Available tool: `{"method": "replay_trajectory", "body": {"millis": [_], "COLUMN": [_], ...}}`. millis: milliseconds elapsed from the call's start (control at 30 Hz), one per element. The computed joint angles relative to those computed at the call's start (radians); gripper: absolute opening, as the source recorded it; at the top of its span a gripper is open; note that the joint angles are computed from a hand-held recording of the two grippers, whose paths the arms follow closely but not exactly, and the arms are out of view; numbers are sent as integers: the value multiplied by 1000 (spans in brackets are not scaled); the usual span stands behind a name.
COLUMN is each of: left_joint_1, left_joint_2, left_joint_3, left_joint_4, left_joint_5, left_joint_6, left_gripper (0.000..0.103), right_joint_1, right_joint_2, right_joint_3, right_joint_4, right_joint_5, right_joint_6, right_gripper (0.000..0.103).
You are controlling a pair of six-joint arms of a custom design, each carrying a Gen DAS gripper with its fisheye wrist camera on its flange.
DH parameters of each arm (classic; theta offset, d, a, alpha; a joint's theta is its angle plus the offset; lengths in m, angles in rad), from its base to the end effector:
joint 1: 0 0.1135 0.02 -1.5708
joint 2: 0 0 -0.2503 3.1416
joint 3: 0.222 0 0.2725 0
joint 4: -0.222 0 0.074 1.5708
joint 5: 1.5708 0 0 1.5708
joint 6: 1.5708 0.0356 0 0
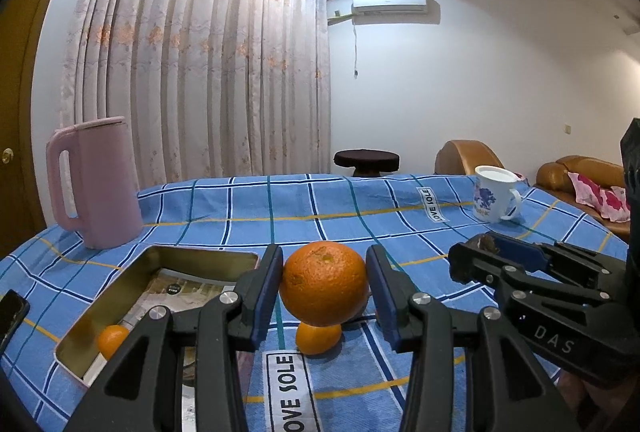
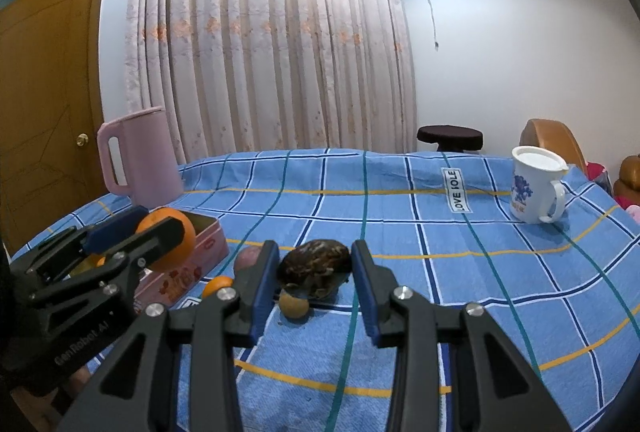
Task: Organize fruits
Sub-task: 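Lift and carry the large orange and date toward the tin box with both grippers, then open the left gripper over the tin to drop the orange while the right drops the date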
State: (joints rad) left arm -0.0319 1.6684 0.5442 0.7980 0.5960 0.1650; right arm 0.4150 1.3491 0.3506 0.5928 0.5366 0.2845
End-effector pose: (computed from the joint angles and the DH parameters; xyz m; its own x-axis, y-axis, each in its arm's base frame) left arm 0.3105 -0.0299 0.1156 -0.2243 0.1432 -0.9639 0.6029 0.7975 -0.0218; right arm 0.2411 0.0863 0.1254 -0.3233 0.1212 -0.9385 0.1814 0.9813 0.0643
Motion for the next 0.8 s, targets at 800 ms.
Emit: {"method": "replay_trajectory", "body": {"millis": [800], "left_joint_1": [218], "left_joint_2": [116], "left_joint_3": [307], "left_joint_4": [-347], "left_joint_5": [-4], "left_joint_6": [78], "left_gripper": [45], "right_joint_1": [86], "right_joint_2": [237], "right_joint_3": [339], "right_joint_4": [-84], "right_joint_5": [-154], "right_joint_6": [-44], "right_gripper": [40]}}
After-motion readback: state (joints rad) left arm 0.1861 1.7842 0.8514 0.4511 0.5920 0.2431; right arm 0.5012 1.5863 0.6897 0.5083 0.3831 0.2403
